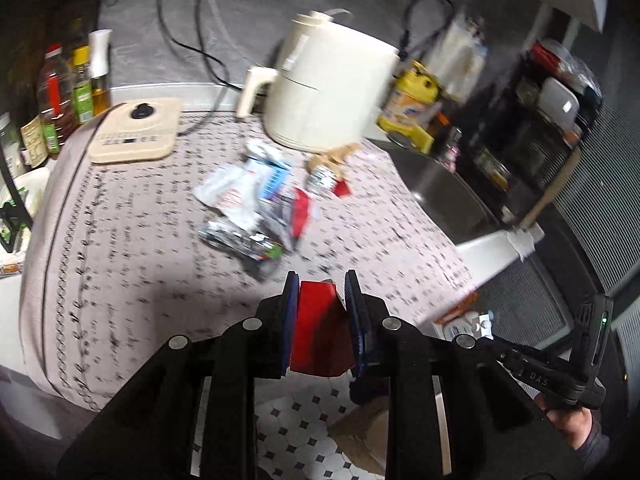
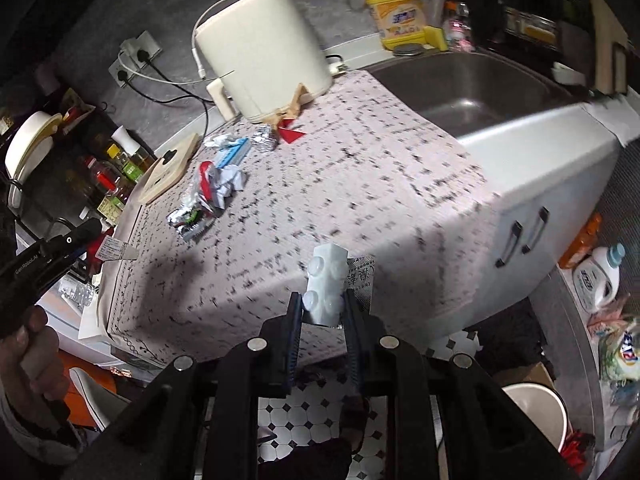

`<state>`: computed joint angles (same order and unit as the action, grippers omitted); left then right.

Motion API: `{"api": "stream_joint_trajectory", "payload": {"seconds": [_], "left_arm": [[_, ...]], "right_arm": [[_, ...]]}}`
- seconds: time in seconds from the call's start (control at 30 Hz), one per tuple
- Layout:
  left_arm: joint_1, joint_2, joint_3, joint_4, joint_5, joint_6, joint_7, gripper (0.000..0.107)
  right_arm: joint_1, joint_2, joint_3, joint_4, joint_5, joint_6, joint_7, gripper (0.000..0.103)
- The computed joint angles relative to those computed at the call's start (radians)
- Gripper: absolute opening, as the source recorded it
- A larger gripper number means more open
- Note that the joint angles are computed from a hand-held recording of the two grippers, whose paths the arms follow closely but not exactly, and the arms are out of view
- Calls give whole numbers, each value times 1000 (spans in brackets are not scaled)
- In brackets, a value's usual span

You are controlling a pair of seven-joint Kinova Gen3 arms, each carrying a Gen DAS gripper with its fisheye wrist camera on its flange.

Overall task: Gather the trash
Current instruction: 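Grasp the small white item with the right tool while the left tool holds the red piece, then carry both items over the bin while the right tool releases the white item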

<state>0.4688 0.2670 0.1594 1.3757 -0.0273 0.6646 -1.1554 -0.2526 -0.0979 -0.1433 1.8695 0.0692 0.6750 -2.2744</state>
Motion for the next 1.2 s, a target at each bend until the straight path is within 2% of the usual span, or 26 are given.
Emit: {"api": "stream_joint_trajectory", "payload": {"seconds": [0.37,0.57,0.8,0.83,0.87,0.9,0.93,1.2], "left_arm": [[126,78,52,-86,6,48,-43,23],[186,109,68,-105,27,36,-62,23],[253,166,77,-152,42,79,-85,23],[261,172,77,-155,44,82,-86,23],[271,184,79,-166,45,91,-89,23],[279,192,80,-172,48,96,-93,23],[287,201,82,-179,50,101,-96,23],[354,276,98,-286,68,177,-155,23]], "right_arm": [[107,-270,-3,202,-7,74,-73,21],[169,-402,-2,269,-29,171,-64,21],[230,-526,14,343,-66,271,-63,24],[237,-538,16,349,-72,284,-63,31],[243,-554,20,358,-79,299,-63,44],[256,-569,15,363,-80,310,-69,62],[276,-594,2,368,-74,327,-79,67],[338,-715,28,368,-54,452,-65,67]]}}
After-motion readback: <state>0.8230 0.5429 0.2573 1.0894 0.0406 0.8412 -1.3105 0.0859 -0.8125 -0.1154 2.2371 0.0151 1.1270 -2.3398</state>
